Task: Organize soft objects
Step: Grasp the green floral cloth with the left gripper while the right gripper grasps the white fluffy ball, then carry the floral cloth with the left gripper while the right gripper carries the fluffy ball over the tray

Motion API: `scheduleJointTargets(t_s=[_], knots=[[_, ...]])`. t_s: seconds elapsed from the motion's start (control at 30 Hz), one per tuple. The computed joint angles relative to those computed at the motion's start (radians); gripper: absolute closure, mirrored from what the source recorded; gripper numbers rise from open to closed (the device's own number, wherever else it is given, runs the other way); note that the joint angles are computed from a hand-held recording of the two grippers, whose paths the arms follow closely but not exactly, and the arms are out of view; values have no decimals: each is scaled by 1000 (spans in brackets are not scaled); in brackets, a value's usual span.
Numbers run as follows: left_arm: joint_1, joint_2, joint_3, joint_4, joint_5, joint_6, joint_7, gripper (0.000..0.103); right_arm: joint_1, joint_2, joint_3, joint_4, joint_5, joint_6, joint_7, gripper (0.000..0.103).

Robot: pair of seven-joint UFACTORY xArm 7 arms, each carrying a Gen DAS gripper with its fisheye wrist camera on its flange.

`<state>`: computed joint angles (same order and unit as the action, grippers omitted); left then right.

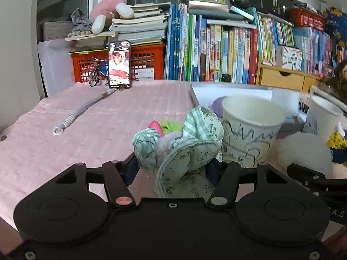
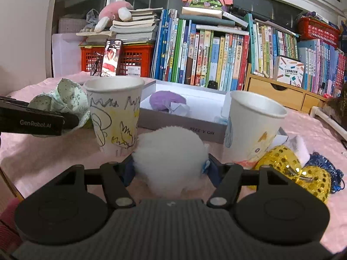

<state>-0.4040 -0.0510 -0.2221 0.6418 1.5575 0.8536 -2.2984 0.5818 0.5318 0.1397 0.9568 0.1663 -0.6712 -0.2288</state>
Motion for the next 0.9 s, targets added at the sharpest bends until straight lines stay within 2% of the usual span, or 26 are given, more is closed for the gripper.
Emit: scheduleJointTargets(t_s=[0.2,0.33,0.63,0.9], knots=[[5,-58,-8,-12,-18,10,48,44,-34,-34,17,-30,-37,-51,37,33],[22,-91,-4,-9,-17,-29,68,44,-62,-61,28,-38,-74,-56,73,33],[81,-141,7,40,0,-110,162,44,-184,-141,50,-18,-245,8,213,33],[134,-111,32,142,-7,-231,273,44,-223,-161,32,70,-289,93,233,33]])
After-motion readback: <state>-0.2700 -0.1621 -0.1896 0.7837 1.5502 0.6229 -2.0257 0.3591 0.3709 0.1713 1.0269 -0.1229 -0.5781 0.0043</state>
